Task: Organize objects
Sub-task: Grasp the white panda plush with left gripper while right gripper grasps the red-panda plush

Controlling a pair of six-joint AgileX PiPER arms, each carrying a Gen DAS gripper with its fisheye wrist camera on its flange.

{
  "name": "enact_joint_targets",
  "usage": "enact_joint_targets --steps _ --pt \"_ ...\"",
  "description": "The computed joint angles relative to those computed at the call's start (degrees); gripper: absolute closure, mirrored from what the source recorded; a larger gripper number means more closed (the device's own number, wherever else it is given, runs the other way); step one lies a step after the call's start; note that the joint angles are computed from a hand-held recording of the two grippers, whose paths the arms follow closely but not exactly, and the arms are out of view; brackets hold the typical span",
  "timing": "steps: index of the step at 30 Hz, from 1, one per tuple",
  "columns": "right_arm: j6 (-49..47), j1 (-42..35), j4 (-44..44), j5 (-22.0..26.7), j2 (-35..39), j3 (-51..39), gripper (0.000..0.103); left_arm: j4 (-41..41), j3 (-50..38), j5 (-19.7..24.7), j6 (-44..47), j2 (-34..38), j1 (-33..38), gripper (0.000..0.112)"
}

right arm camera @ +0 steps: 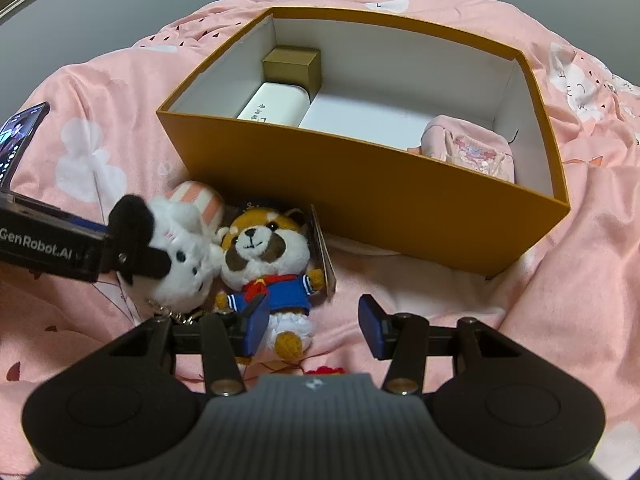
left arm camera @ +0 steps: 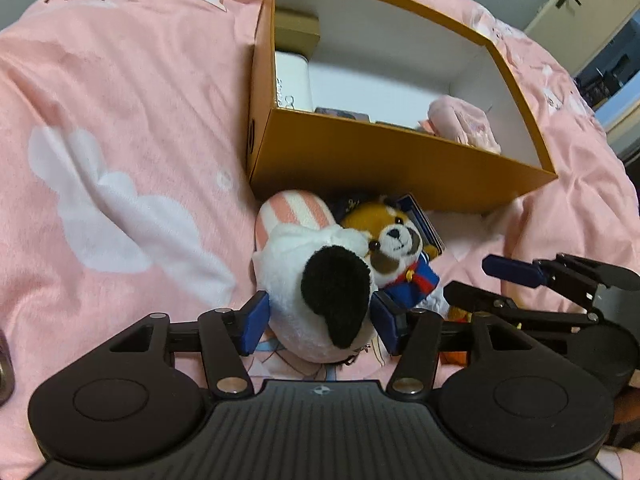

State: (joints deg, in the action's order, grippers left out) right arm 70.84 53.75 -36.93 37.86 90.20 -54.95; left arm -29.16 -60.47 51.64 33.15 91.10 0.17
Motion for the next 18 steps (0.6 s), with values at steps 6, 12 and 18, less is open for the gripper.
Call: enact_joint_targets --steps 6,12,18 --pt "-1.1 -0.4 -0.1 -1.4 -0.2 0.2 0.052 -1.5 -3.7 6.2 4.3 1.8 2.8 0.046" --pt "-8.7 -1.9 3.6 -4.7 1.0 -1.7 0.052 -4.4 -6.3 7.3 1.1 3.3 3.5 0.039" --pt "-22.7 -6.0 13.6 -8.3 4.5 -4.1 0.052 1.1 -4.7 1.1 -4.7 3.9 -1.1 0.038"
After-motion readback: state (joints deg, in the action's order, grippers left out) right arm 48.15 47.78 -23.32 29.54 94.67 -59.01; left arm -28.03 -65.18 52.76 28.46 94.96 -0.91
